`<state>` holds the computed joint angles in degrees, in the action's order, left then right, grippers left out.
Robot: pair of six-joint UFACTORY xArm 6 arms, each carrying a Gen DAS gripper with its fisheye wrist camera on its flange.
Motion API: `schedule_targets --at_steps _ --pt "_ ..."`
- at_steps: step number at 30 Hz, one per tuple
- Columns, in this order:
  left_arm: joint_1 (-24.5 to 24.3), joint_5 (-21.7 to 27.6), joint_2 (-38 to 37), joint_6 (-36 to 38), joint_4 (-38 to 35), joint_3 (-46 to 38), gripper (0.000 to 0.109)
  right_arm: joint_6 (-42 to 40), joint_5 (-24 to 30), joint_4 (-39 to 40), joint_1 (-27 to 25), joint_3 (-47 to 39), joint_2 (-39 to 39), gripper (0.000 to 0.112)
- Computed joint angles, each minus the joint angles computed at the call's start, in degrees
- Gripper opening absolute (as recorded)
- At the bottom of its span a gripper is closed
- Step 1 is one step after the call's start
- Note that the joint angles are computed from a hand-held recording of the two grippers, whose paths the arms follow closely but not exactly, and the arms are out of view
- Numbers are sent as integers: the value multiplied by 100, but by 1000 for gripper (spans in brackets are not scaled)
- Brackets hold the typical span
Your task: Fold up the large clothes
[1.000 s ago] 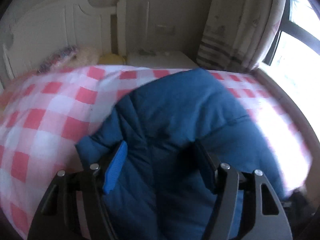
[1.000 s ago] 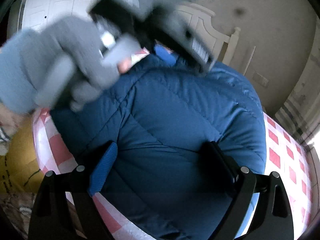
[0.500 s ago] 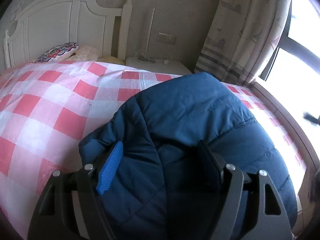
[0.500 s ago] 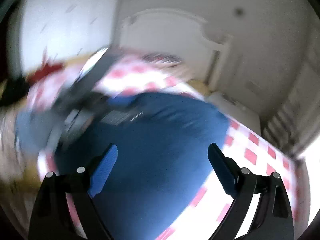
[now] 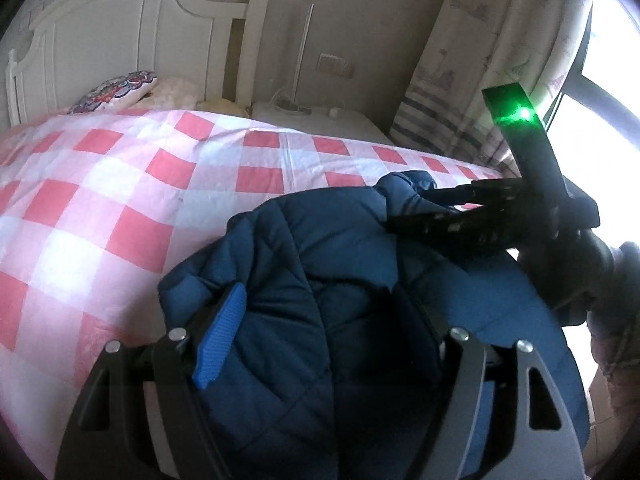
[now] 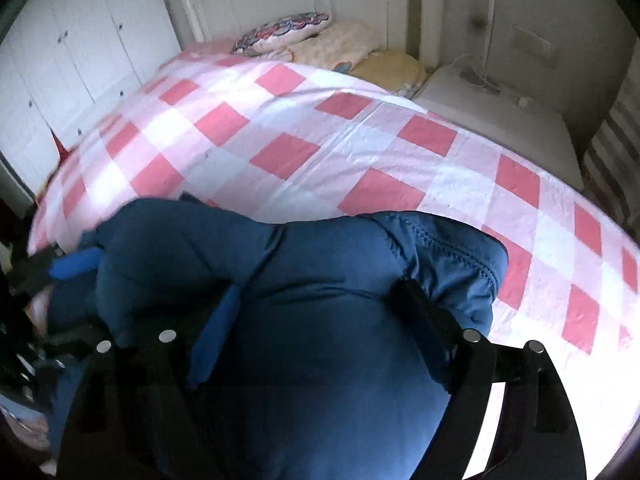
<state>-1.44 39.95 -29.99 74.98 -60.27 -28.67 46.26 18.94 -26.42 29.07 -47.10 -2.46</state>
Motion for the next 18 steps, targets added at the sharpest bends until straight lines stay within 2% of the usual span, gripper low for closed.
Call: schedule_targets --at_steps 2,4,7,9,11,12,14,18 --pt "33 -103 -282 -344 145 31 74 199 57 -277 -9 -21 44 78" --pt "128 -186 -469 -469 -3 65 74 479 -36 -524 -42 17 62 78" --pt "-249 -811 -215 -966 710 151 75 666 14 -716 -41 23 30 78" --pt "-578 -1488 -119 -782 573 364 79 675 234 -733 23 -61 21 78" --pt "-622 -1625 -148 -657 421 425 80 415 609 -480 102 -204 -6 80" --pt "-637 -1681 -155 -605 388 448 80 294 976 -322 180 -376 -7 80" --pt "-632 -1718 -193 -525 324 493 81 416 1421 -549 328 -618 -70 80" --pt "-536 -1587 -147 -464 259 451 82 850 1166 -1097 442 -750 -262 80"
